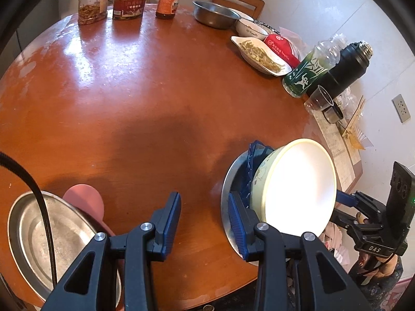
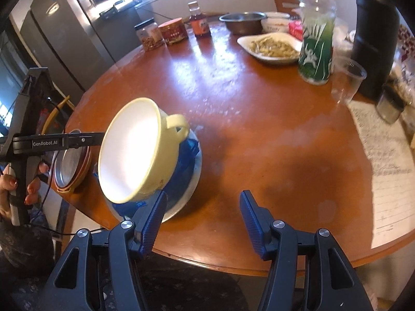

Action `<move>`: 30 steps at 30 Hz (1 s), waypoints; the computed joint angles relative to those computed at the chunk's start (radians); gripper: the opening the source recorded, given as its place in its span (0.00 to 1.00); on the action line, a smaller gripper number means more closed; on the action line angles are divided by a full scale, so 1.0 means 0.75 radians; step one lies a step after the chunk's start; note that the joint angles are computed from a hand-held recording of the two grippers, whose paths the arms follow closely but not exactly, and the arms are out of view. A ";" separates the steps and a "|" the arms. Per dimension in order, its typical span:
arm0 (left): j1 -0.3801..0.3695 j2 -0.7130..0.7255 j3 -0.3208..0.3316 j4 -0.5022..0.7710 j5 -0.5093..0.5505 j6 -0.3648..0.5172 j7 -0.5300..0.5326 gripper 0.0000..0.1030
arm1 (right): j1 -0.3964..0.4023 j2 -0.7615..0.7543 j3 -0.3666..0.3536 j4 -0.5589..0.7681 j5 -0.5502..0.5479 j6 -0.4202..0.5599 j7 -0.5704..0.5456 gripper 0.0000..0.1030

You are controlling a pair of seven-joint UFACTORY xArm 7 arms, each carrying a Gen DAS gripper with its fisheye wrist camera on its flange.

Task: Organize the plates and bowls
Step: 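Close both grippers on the steel plate rim under the nested bowls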

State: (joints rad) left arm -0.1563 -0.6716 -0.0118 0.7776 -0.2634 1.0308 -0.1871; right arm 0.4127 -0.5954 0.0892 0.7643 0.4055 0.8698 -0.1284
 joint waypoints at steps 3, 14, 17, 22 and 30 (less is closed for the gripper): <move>-0.004 0.024 0.002 0.002 -0.004 -0.003 0.004 0.37 | 0.003 0.021 -0.001 -0.008 0.009 -0.007 0.005 0.50; -0.021 0.094 0.023 0.003 -0.062 -0.036 0.063 0.37 | 0.020 0.062 -0.012 -0.012 0.064 -0.003 -0.029 0.42; -0.026 0.107 0.021 0.003 -0.067 -0.046 0.087 0.37 | 0.020 0.078 -0.009 0.000 0.070 -0.005 -0.037 0.41; -0.029 0.114 0.021 0.005 -0.072 -0.049 0.114 0.37 | 0.029 0.117 -0.015 0.020 0.106 0.003 -0.064 0.38; -0.033 0.124 0.042 -0.002 -0.116 -0.041 0.160 0.35 | 0.020 0.158 -0.016 0.038 0.147 0.009 -0.088 0.37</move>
